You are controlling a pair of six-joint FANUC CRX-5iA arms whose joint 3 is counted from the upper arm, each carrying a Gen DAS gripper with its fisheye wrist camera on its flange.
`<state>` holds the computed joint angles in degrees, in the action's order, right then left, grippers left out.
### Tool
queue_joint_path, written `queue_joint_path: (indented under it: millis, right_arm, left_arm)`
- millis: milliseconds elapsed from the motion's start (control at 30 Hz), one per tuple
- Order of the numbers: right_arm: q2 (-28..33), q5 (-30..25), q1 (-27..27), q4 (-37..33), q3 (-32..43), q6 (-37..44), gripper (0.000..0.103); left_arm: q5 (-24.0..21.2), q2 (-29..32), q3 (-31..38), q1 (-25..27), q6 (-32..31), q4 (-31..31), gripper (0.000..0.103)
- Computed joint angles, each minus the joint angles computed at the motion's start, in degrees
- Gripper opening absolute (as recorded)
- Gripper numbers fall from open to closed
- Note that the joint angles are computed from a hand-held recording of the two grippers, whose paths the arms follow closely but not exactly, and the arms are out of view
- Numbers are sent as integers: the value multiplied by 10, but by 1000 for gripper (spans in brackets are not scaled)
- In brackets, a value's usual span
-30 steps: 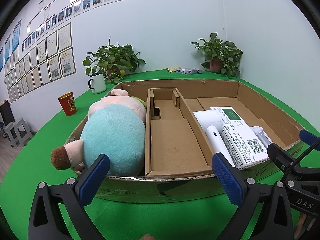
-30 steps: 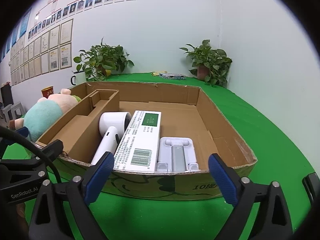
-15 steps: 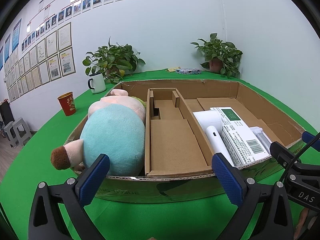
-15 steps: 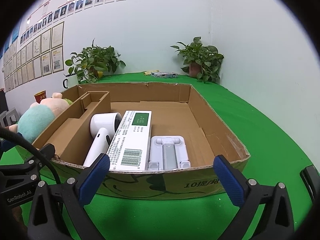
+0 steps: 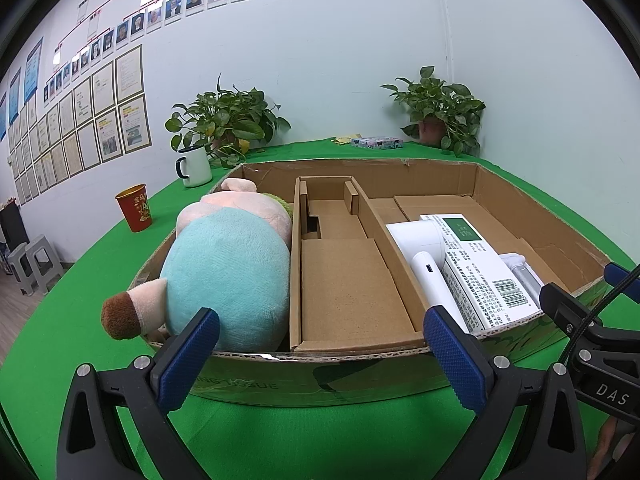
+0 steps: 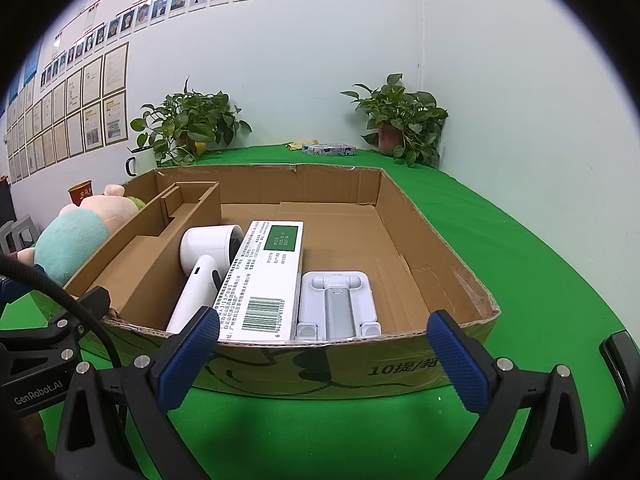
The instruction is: Organize objects
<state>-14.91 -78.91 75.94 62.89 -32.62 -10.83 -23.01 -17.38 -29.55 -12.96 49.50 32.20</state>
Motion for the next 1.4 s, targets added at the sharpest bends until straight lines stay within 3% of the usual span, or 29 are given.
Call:
queue_joint_path:
  millis: [1400]
  right_arm:
    - [-1, -1, -1, -1, 0, 8, 103]
  left_arm:
    - [3, 0, -4, 0, -8, 10, 103]
